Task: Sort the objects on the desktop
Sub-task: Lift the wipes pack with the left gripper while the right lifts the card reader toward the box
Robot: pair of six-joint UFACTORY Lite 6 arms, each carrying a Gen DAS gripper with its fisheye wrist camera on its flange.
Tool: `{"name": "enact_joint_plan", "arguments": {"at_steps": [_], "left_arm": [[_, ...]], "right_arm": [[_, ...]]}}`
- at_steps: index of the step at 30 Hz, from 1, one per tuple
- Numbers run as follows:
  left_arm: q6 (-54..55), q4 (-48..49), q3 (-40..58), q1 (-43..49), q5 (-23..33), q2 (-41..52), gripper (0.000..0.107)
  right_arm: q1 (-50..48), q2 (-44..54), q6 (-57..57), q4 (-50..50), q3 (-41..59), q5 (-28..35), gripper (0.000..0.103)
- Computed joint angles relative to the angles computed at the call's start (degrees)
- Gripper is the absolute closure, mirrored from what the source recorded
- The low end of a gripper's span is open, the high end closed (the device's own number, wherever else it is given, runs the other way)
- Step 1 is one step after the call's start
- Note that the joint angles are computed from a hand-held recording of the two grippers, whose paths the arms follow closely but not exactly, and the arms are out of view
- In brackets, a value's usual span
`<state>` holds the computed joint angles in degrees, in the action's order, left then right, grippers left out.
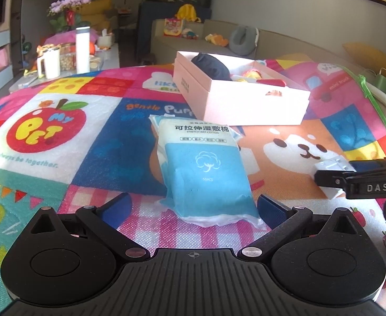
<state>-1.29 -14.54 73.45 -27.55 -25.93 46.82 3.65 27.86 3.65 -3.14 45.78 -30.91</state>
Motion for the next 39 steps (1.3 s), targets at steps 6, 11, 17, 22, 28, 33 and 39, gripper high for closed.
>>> {"name": "enact_joint_plan", "arguments": {"at_steps": [6, 11, 17, 22, 28, 33, 39], "left_arm": [[10.0, -10.5, 4.7, -1.8, 1.0, 0.9, 0.004], [24.9, -22.7, 13.2, -3.1, 3.1, 4.9, 0.004], [32.1, -30.1, 19.4, -3.2, 6.1, 8.9, 0.006], [35.8, -33.4, 20.8, -3.1, 7.6, 10.0, 0.034], [30.5, -27.8, 15.6, -3.6, 6.3, 6.9, 0.045], [25.4, -22.5, 8.4, -5.9, 3.8, 2.8, 0.045], [24.4, -23.2, 3.9, -8.5, 2.4, 0.1, 0.043]], "right_arm": [[-3.7, -1.4, 5.7, -5.1, -3.1, -2.3, 0.012], [-2.2, -1.4, 2.2, -1.4, -3.8, -3.8, 0.012], [-2.7, -1.6, 3.2, -1.9, -4.0, -4.0, 0.011], [-2.7, -1.4, 3.4, -2.4, -3.5, -3.3, 0.01], [-1.8, -1.0, 1.7, -1.5, -2.8, -1.9, 0.005], [-1.5, -1.1, 0.8, -0.2, -3.1, -2.2, 0.008], [-0.9, -1.0, -0.7, 1.5, -3.0, -1.9, 0.012]]}}
